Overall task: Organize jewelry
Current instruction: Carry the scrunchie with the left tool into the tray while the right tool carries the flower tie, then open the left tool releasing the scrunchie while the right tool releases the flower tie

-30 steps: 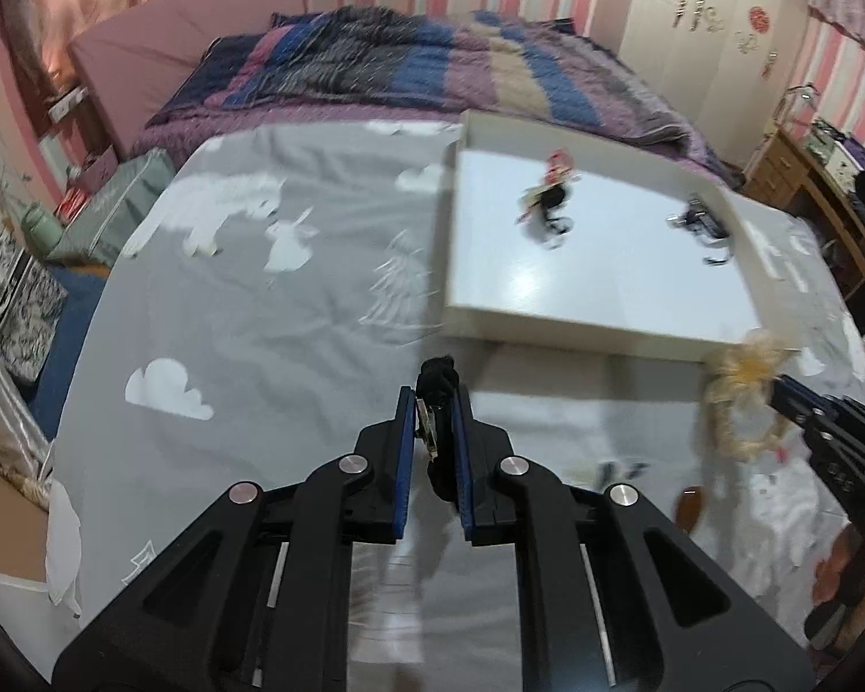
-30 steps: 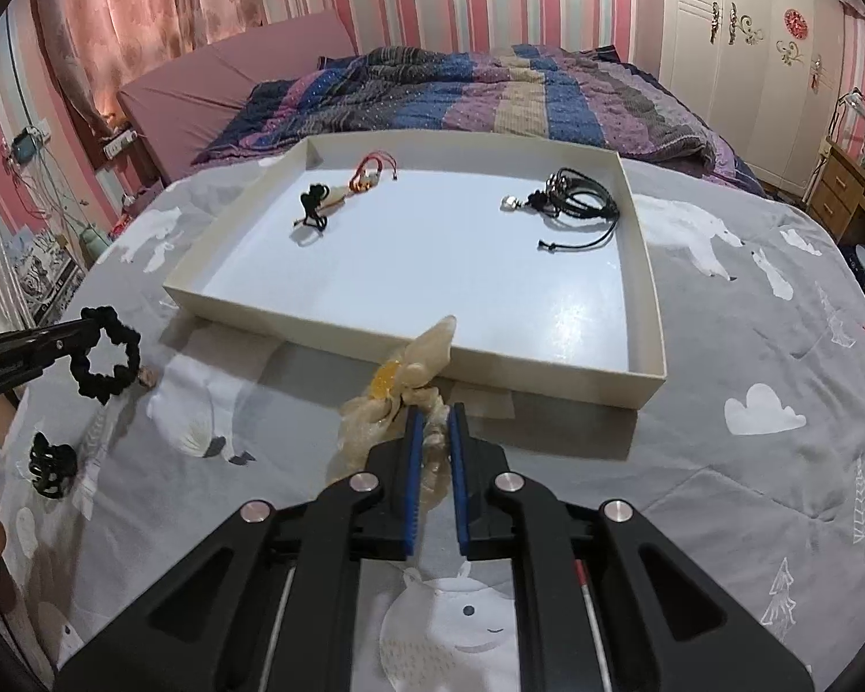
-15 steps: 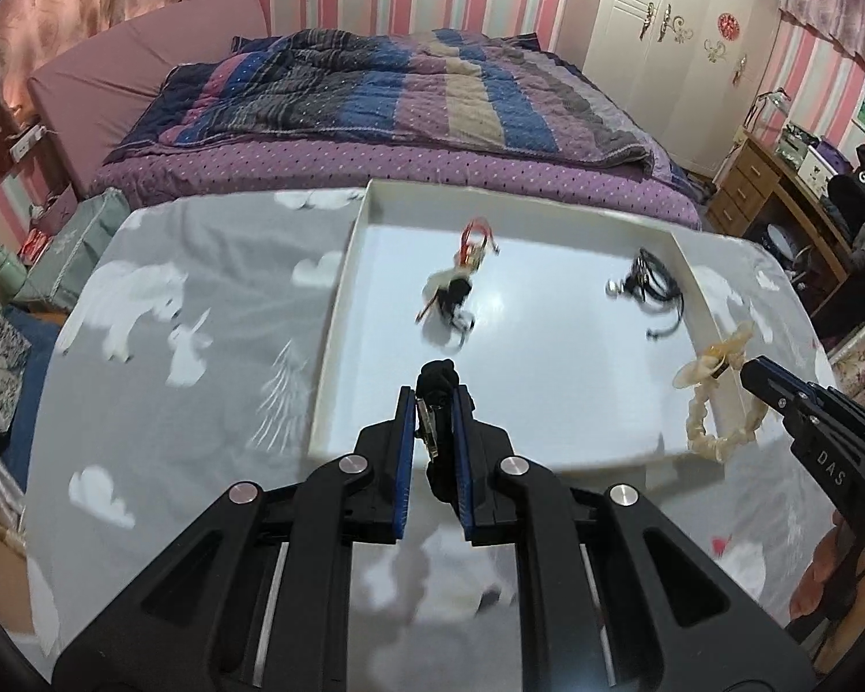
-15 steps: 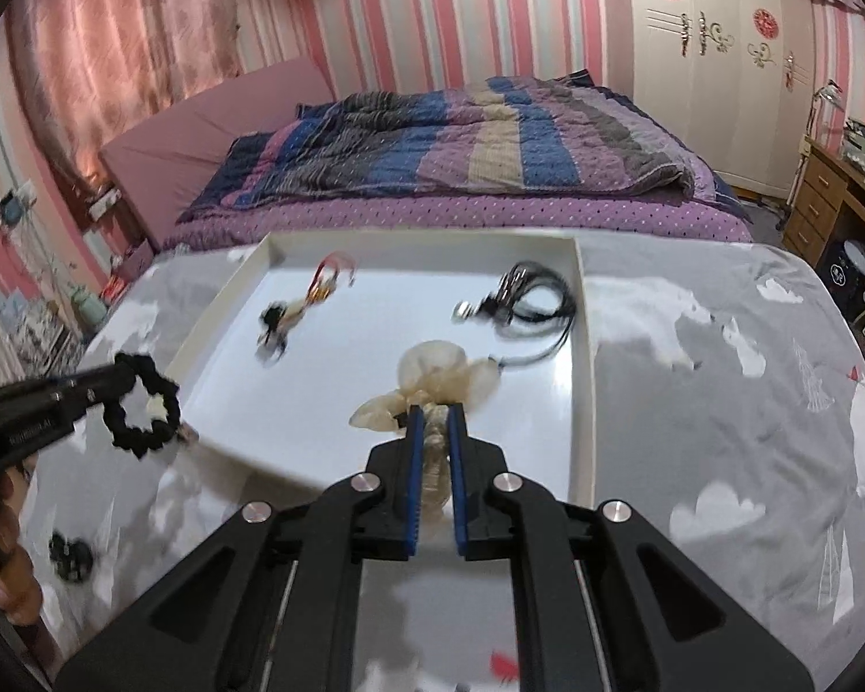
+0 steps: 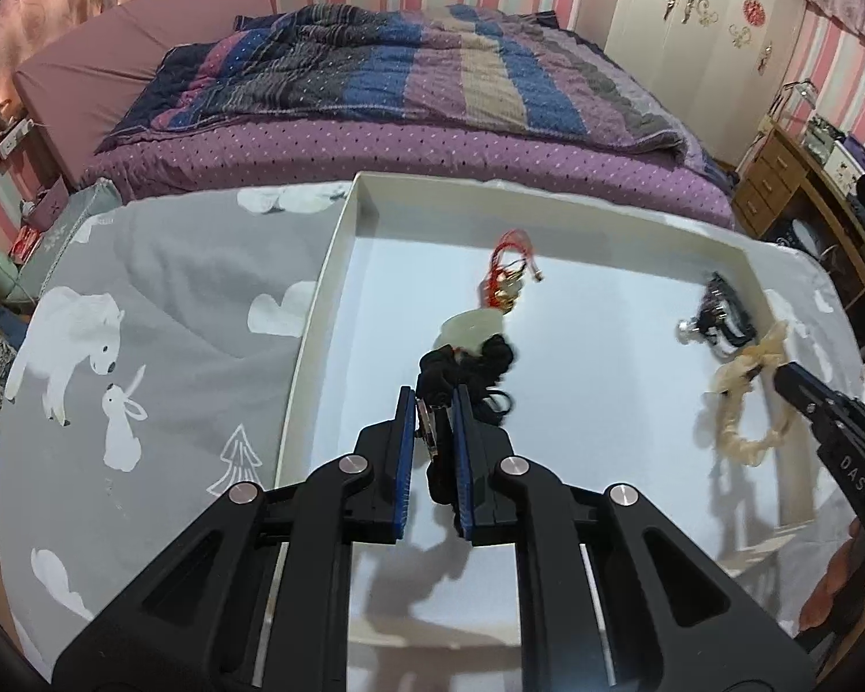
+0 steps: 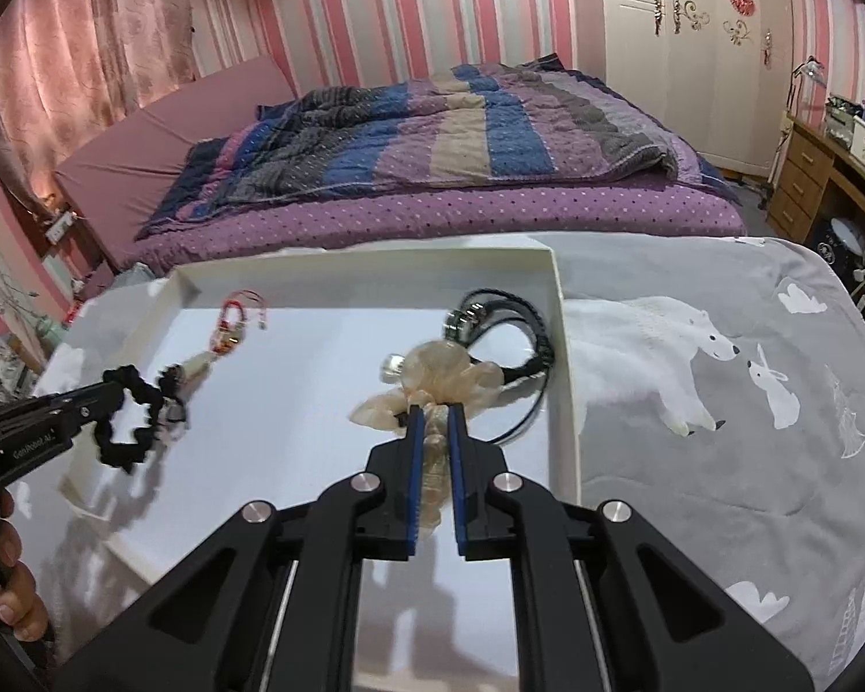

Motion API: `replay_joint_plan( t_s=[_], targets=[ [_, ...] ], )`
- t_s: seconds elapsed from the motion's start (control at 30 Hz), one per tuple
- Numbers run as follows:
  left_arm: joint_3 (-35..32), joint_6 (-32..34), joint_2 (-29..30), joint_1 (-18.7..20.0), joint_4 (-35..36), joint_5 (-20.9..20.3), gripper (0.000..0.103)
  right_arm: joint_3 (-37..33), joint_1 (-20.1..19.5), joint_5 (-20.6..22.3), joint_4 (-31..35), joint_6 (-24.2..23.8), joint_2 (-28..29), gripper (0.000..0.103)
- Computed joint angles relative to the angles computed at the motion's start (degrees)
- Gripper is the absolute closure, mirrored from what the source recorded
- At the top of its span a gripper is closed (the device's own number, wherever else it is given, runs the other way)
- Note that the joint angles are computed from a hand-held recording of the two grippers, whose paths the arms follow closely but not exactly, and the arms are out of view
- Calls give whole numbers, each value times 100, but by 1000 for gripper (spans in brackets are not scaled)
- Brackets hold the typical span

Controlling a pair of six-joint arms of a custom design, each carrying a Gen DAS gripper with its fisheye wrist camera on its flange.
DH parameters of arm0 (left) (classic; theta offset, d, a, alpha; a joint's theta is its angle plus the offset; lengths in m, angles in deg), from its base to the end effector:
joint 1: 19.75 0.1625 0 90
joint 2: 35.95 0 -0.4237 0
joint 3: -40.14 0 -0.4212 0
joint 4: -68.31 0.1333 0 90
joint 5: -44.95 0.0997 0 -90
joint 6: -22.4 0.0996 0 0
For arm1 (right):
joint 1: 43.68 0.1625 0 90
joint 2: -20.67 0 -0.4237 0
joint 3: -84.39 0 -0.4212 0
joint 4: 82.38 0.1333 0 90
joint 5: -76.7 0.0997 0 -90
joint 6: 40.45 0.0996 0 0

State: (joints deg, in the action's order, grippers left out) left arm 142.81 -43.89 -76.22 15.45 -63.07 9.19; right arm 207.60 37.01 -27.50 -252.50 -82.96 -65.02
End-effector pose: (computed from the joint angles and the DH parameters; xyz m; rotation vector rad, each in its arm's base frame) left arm -0.3592 -0.5154 -0.0270 -0.0125 2.2642 -0.7996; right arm 0.0258 -0.5156 0.3249 0.5986 -2.4333 0.7415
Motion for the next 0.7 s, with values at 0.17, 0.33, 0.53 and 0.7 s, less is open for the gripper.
replay_joint_plan(
  t_s=[0.17, 0.33, 0.53, 0.7],
  targets=[
    [-16, -299, -8, 88, 398, 73, 92, 33, -36, -252, -480, -248, 190, 95],
    [-57, -441, 15, 166, 628, 86, 92, 7, -55, -387, -641, -305, 328, 95],
    [-176, -632, 118, 202, 1020, 139, 91, 68, -81, -418, -636, -308, 371, 95],
    [-205, -700, 161, 178, 1131, 225, 91, 120, -75, -478, -768, -316, 417, 95]
  ],
)
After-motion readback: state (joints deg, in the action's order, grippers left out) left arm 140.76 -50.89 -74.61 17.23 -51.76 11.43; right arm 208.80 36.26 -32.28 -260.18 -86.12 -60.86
